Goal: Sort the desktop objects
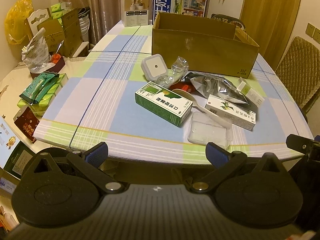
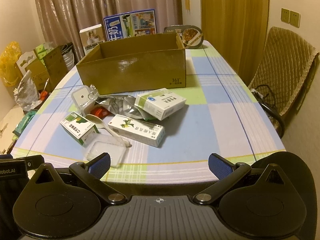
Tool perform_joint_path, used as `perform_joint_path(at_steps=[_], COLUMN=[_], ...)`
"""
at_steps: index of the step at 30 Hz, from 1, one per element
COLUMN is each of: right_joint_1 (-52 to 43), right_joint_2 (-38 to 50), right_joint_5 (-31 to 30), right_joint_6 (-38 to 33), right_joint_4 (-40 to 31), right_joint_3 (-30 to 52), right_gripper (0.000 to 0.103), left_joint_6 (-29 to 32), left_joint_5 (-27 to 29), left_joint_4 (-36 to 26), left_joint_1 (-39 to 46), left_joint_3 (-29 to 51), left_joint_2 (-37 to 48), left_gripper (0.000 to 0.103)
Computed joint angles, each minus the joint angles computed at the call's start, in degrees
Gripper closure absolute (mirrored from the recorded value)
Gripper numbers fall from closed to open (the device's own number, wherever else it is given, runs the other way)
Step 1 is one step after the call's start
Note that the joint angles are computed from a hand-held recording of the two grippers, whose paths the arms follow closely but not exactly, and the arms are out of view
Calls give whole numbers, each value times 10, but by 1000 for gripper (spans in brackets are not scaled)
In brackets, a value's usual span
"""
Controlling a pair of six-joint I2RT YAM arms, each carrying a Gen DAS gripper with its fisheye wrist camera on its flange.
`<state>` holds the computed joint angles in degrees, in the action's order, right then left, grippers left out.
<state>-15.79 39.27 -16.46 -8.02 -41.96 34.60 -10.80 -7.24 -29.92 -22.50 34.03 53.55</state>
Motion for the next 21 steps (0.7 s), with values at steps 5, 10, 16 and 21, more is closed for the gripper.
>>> perform_joint_path(at_steps=[5,10,16,21], right_joint_1=[-9,-11,-8,-7], right_joint_2=[0,4,6,5], right_joint_5=[-6,-8,-5,-5], right_joint_6=[-4,-6,-4,-4], right_joint_4=[-1,-4,-2,0], right_joint_3=[-2,1,0,-3], right_gripper=[2,2,2,2], left_joint_6=[-2,-5,-5,-4], left_joint_5=[-2,-5,-3,-1], left_joint_4=[0,1,1,3], left_joint_1=[-2,-6,-4,-1], left_joint_3=[0,-1,0,-2], left_joint_2=[1,1,3,5], left_gripper=[1,1,1,1])
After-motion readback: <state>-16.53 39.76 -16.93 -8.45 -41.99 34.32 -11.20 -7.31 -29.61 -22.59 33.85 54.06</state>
